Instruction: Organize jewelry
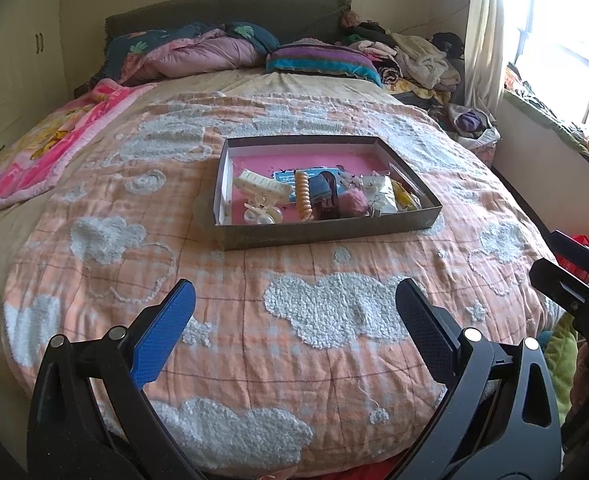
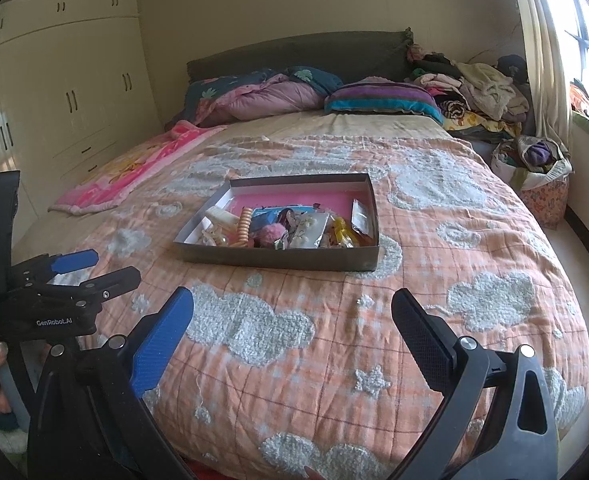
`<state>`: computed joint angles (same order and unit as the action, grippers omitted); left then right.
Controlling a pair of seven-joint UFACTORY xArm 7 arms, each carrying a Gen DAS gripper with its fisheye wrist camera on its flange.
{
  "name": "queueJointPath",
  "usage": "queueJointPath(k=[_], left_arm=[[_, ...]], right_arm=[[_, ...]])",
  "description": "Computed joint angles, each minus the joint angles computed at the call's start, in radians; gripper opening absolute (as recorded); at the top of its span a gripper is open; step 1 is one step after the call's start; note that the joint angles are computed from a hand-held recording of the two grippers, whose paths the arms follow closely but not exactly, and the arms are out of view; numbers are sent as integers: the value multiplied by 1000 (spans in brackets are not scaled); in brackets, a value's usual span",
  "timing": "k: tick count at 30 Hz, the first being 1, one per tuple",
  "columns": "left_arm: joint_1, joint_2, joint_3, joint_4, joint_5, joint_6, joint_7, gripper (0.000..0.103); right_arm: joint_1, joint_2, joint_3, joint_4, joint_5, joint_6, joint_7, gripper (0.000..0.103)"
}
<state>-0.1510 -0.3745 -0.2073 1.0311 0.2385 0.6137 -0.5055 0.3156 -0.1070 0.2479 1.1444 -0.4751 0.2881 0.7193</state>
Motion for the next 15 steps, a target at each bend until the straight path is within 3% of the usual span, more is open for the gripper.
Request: queueJointPath(k=[15], left_arm=[[9, 1, -3, 6, 23, 11, -12, 94]], right_arm=[[-3, -6, -1, -6, 2, -2, -4, 99]])
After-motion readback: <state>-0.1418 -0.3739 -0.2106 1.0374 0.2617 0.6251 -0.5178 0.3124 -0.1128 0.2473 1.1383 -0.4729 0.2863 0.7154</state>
